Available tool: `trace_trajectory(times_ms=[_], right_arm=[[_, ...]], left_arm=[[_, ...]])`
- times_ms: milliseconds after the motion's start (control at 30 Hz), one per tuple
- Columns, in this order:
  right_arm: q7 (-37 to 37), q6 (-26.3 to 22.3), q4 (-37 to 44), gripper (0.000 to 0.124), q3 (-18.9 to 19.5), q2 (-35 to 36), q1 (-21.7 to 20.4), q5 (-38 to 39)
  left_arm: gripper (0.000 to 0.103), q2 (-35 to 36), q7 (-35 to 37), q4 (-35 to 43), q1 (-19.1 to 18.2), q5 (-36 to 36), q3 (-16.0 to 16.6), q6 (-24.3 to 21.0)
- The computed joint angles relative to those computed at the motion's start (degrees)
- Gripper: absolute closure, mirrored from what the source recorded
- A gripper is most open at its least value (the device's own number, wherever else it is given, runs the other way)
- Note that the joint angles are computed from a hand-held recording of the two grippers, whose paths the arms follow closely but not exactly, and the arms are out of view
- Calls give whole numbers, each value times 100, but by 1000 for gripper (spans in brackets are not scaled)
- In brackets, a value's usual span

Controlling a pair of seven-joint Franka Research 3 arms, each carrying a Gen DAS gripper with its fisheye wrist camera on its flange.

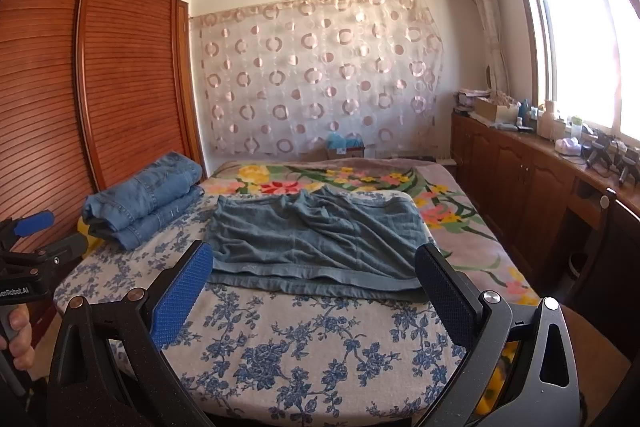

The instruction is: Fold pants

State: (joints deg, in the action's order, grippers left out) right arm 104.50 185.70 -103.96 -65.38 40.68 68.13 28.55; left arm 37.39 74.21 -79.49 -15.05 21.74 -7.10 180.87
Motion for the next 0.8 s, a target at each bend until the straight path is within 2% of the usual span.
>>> trace_trajectory(times_ms=[467, 667, 700, 800], right_arm=[[-11, -44, 43, 21, 42, 22, -46, 37], [239, -251, 138, 21, 7, 29, -106, -273], [274, -268, 161, 21, 74, 14, -199, -338], [264, -164, 125, 21, 352, -124, -509, -526]], left_arm=[[0, 2, -18, 39, -54, 17, 45, -73], [0, 419, 546, 553, 283, -179, -576, -570], [0, 565, 716, 729, 332, -245, -703, -693], [0, 834, 1086, 1102, 325, -407, -806, -945]])
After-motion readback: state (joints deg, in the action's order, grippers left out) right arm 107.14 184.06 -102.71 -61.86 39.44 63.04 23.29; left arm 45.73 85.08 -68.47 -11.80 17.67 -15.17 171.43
